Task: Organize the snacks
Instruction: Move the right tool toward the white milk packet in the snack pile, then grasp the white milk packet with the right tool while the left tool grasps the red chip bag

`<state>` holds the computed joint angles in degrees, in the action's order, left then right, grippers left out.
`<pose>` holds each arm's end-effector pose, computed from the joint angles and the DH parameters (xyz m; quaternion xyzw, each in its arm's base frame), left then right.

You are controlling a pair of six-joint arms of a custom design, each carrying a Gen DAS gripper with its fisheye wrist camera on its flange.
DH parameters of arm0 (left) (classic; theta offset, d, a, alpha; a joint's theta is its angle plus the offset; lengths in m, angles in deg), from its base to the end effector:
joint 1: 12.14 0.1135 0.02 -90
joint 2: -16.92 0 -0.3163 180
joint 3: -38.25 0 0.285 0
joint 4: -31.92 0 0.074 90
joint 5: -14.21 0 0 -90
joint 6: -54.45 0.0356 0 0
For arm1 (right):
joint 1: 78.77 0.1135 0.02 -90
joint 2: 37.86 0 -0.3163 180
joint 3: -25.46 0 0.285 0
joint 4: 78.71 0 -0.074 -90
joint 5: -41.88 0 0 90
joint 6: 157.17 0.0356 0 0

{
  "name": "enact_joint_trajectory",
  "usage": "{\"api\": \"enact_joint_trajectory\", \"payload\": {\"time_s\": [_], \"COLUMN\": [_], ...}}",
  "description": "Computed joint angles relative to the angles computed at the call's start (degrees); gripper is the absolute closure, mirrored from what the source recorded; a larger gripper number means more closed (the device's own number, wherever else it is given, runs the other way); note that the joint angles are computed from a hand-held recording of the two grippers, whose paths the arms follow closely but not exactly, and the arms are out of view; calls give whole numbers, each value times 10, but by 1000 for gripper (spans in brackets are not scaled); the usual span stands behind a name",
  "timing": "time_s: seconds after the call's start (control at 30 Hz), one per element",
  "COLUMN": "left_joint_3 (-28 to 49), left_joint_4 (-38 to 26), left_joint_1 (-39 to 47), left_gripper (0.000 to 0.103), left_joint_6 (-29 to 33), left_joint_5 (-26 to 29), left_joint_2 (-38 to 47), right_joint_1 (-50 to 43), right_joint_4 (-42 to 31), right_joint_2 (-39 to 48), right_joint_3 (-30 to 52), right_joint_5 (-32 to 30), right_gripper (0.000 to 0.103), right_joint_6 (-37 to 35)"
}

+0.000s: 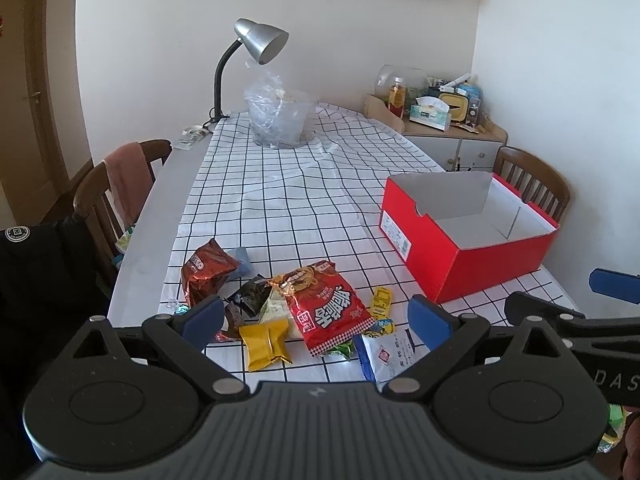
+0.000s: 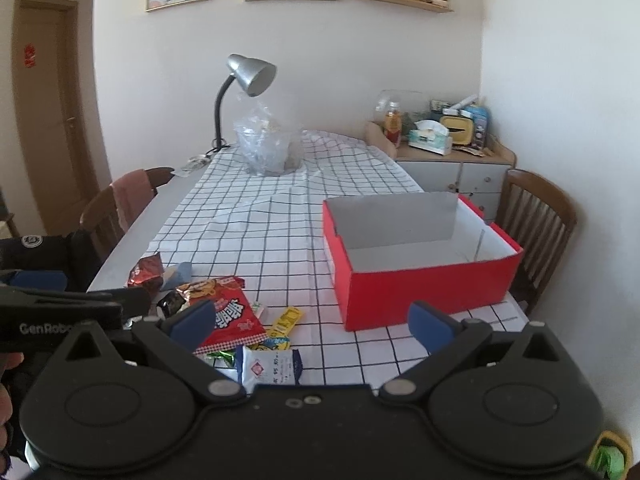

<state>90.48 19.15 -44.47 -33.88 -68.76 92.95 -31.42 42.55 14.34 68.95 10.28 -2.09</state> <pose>0.2446 -0.1600 0.2403 0.2870 0.8446 -0.1714 0.4183 0.1194 0.0849 0.2347 0.2262 0.8311 -0.1242 0.4926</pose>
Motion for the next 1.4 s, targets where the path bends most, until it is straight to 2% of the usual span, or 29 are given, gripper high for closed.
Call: {"api": "enact_joint_trajectory", "payload": {"time_s": [0.13, 0.2, 0.27, 0.3, 0.5, 0.63, 0.83, 1.03, 1.13, 1.4], "left_joint_3": [14, 22, 32, 37, 66, 86, 119, 139, 143, 159], "left_joint_4": [2, 1, -1, -3, -22, -33, -50, -70, -77, -81], "left_joint_1": [-4, -5, -6, -6, -6, -9, -9, -3, -1, 0], "left_gripper": [4, 4, 4, 4, 4, 5, 5, 5, 5, 5], "left_joint_6": [-8, -12, -17, -18, -29, -35, -52, -67, -69, -66], "left_joint_5": [-9, -15, -21, -25, -49, -62, -71, -96, -107, -111], "left_joint_2": [26, 39, 57, 66, 115, 141, 181, 206, 212, 231], "right_joint_1": [-54, -95, -128, -157, -268, -338, -395, -419, -434, -443], "right_joint_4": [106, 171, 210, 242, 364, 413, 480, 550, 558, 544], "right_joint_2": [-26, -40, -46, -48, -17, 16, 115, 263, 313, 385], "right_joint_3": [-27, -46, -61, -72, -118, -132, -132, -108, -88, -47], "right_joint_5": [-33, -68, -102, -137, -277, -368, -458, -500, -526, -525], "right_gripper": [0, 1, 2, 2, 4, 5, 7, 11, 14, 25], "right_joint_6": [-139, -221, -270, -307, -430, -480, -525, -531, -507, -477]}}
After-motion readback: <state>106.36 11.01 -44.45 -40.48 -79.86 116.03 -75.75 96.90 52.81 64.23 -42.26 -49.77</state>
